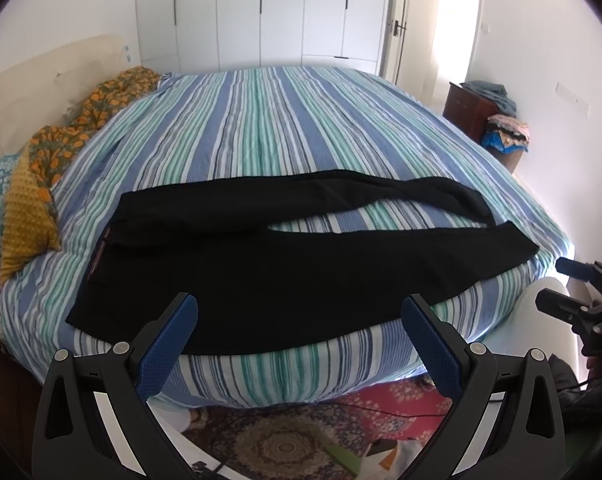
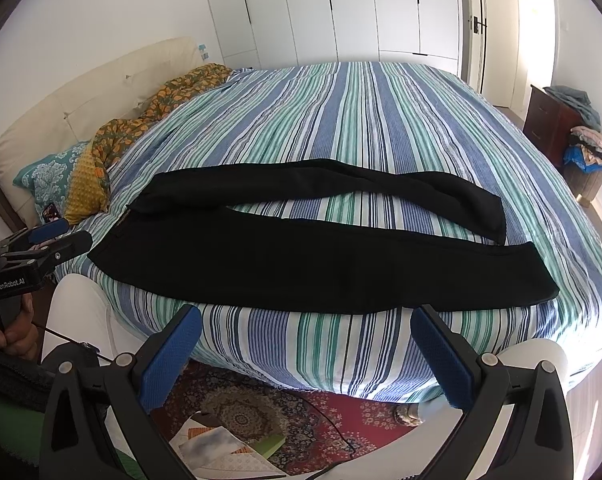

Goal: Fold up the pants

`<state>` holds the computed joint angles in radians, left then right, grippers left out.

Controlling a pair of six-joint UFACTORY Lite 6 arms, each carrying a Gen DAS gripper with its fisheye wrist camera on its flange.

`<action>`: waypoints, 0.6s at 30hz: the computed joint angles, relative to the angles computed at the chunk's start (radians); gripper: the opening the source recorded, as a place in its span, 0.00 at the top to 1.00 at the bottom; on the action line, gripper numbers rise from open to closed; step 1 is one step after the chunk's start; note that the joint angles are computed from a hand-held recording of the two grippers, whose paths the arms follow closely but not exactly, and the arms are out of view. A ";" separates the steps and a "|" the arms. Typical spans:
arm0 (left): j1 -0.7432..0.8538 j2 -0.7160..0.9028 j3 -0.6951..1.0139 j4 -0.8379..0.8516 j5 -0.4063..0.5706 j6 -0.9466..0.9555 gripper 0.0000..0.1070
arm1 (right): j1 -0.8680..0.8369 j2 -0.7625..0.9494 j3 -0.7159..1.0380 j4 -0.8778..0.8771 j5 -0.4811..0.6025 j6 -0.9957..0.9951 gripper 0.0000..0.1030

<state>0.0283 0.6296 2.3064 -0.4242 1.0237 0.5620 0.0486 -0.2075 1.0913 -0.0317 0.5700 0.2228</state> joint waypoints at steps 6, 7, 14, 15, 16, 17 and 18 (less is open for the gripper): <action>-0.012 -0.001 -0.001 0.019 -0.016 0.003 0.05 | 0.000 0.007 -0.003 0.008 -0.007 -0.010 0.00; -0.015 0.000 0.001 0.026 -0.023 0.000 0.05 | -0.001 0.007 -0.004 0.010 -0.009 -0.013 0.00; -0.021 0.019 0.027 0.046 -0.034 -0.011 0.05 | -0.003 0.007 -0.011 0.008 -0.017 -0.013 0.00; -0.021 0.018 0.026 0.048 -0.034 -0.011 0.05 | -0.003 0.007 -0.012 0.009 -0.018 -0.012 0.00; -0.021 0.020 0.028 0.049 -0.033 -0.012 0.05 | -0.003 0.009 -0.012 0.008 -0.018 -0.011 0.00; -0.021 0.024 0.034 0.051 -0.031 -0.013 0.05 | -0.003 0.010 -0.012 0.010 -0.018 -0.012 0.00; -0.021 0.028 0.042 0.053 -0.027 -0.015 0.05 | -0.002 0.012 -0.012 0.012 -0.019 -0.014 0.00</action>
<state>0.0071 0.6580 2.3483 -0.3716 0.9962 0.5473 0.0464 -0.1955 1.0797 -0.0200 0.5513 0.2093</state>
